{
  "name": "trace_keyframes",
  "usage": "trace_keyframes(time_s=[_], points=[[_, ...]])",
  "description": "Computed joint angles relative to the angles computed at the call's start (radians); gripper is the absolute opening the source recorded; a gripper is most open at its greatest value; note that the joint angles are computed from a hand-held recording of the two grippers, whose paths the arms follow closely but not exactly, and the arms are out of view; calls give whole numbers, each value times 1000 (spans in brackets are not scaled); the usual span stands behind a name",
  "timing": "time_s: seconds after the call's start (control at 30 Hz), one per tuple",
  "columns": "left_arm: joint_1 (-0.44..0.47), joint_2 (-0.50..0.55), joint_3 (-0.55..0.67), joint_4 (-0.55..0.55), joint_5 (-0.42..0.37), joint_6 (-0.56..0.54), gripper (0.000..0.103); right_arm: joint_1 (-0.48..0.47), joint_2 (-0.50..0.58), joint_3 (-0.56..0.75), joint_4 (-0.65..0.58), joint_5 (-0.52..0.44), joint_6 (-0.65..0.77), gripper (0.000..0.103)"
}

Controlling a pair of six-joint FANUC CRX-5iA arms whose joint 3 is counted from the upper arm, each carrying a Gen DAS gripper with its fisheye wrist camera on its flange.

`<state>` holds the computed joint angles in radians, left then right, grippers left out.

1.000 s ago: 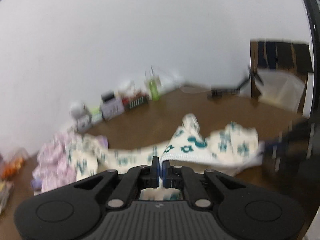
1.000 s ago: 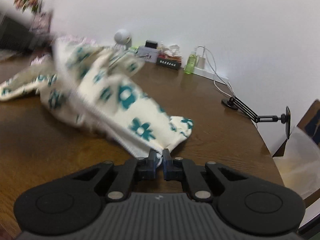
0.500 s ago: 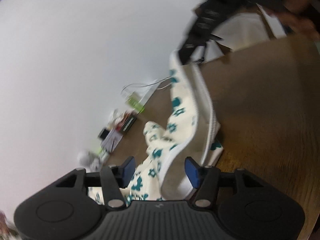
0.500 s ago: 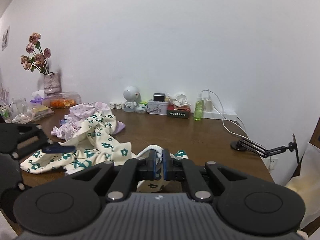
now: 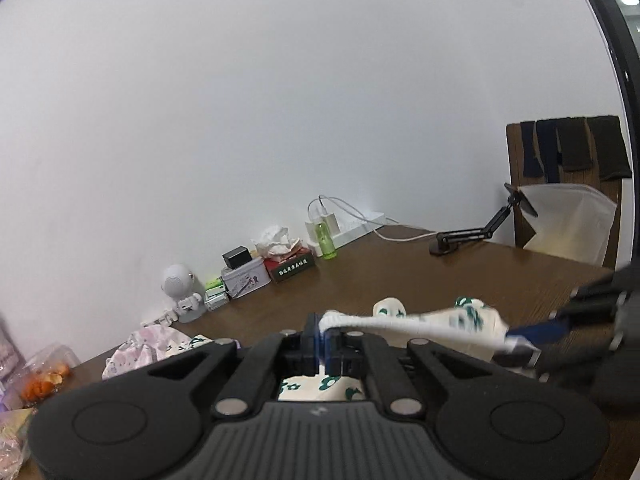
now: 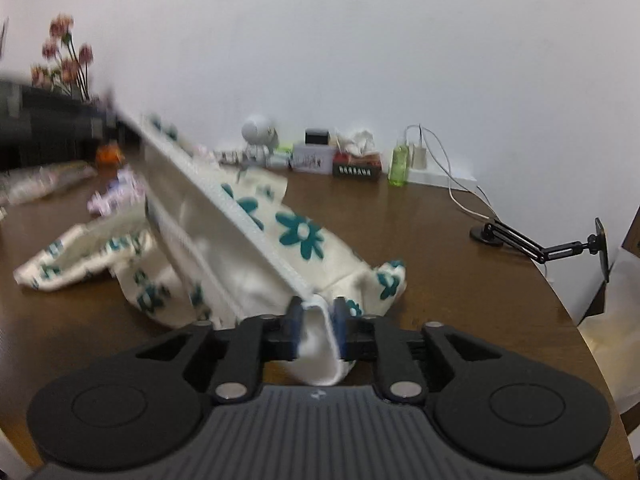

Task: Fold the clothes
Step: 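Lift the shirt by its hem with both grippers, holding it up in the air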

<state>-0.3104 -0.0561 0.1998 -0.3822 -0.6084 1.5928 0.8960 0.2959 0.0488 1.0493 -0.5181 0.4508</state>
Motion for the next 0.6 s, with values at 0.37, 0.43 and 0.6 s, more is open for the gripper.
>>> trace_keyframes(time_s=[0.37, 0.43, 0.6], points=[[19, -18, -35, -19, -52, 9, 2, -6, -22, -21, 13, -34, -89, 2], [26, -16, -41, -13, -90, 20, 3, -29, -54, -40, 9, 45, -158, 2], [62, -30, -96, 86, -146, 40, 14, -54, -93, -44, -23, 167, -214, 2]])
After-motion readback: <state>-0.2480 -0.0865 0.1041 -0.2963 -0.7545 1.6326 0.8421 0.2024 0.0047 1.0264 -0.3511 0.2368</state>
